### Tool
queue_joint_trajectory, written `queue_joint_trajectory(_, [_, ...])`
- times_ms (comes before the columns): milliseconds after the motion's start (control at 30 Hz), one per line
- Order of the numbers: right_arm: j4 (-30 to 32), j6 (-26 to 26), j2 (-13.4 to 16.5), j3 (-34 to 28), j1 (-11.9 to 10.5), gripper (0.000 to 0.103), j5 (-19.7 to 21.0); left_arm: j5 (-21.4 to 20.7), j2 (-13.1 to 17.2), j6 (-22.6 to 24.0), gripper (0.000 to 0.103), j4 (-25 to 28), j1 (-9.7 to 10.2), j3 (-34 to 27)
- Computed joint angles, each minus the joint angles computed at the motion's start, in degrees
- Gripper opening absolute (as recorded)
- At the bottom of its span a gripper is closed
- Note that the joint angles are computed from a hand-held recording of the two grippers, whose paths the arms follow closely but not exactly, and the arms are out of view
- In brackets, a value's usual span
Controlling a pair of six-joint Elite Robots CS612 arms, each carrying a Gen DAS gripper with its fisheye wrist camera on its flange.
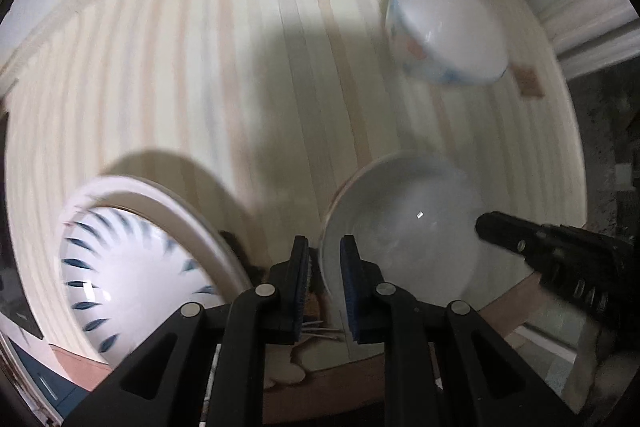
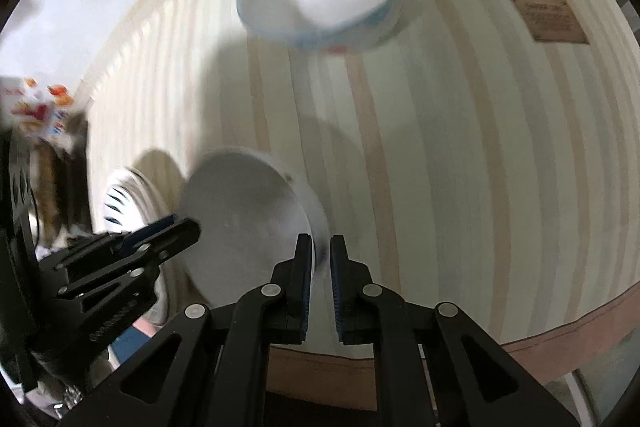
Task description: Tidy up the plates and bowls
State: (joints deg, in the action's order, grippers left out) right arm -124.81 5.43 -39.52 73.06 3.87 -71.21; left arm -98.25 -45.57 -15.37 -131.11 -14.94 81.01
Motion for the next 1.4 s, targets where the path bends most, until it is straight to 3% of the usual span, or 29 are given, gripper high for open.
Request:
queue_joint_trajectory(67, [-2.01,1.39,-0.98,0.41,-1.00,0.016,1.48,0.09,-0.83,-0.39,0.017,-1.56,0.30,-0.22])
queue_joint_trajectory(100, [-3.20,2.32,-1.33,0.46,-1.46,0.020,1.87,-0.14,-0.89,-0.84,0.025,-2.58,0.52,-0.81])
queue_joint_trajectory(167, [-5.84,4.39,-1.61,0.14,-2.33,0.042,2.56,-1.16,0.11,-1.67,0.036,-3.60,1.03,-3.07])
queue_joint_trajectory(233, [-8.26,6.67,-1.13,-0.89,-3.09,0.052,3.15,-1.23,2.60,-2.81,0.037,-2.21,1.22,-7.43])
queue_joint_trajectory(400, [-8.42,10.63,3.23,-7.69,-4.13,0.052,2.99,-3.77,9.95,-2.19,0.037,5.26,1.65,-19.43])
queue_joint_trajectory(600, [-4.70,12.04,8.06,-14.53,-4.45,0.051,4.22,-2.64,16.62,0.87,0.037,13.28,0.84,-29.56])
queue_joint_trajectory(667, [-2.90,11.26,9.20,-16.29,-4.31,0.042,4.13,-2.26,17.74,1.55,0.034,14.58,0.69,-31.12])
queue_joint_trajectory(700, [-2.36,10.79,9.56,-16.75,-4.23,0.038,4.05,-2.60,18.21,2.17,0.023,15.06,0.65,-31.76])
queue_joint_trajectory(733, [-1.39,10.20,10.03,-17.53,-4.06,0.027,3.68,-3.37,18.67,2.99,0.019,15.92,0.63,-32.48])
queue_joint_trajectory(767, [-0.29,9.66,10.48,-18.31,-3.89,0.016,3.20,-3.60,18.78,3.38,0.012,16.16,0.51,-32.53])
queue_joint_trajectory(800, [-0.15,9.45,10.53,-18.10,-3.66,0.013,2.61,-3.43,18.82,3.74,0.010,16.05,0.35,-32.51])
queue_joint_trajectory(967, [0.60,7.77,10.91,-19.20,-2.74,0.010,-1.25,-2.26,18.33,4.29,0.008,14.29,-0.27,-31.63])
queue_joint_trajectory(1100, [0.12,7.24,10.23,-18.65,-2.55,0.010,-1.26,-2.66,16.75,3.54,0.008,13.04,-0.12,-29.68])
queue_joint_trajectory(1400, [-4.00,3.20,3.04,-10.25,-2.58,0.010,0.53,-3.76,8.13,2.79,0.008,5.94,0.40,-18.10])
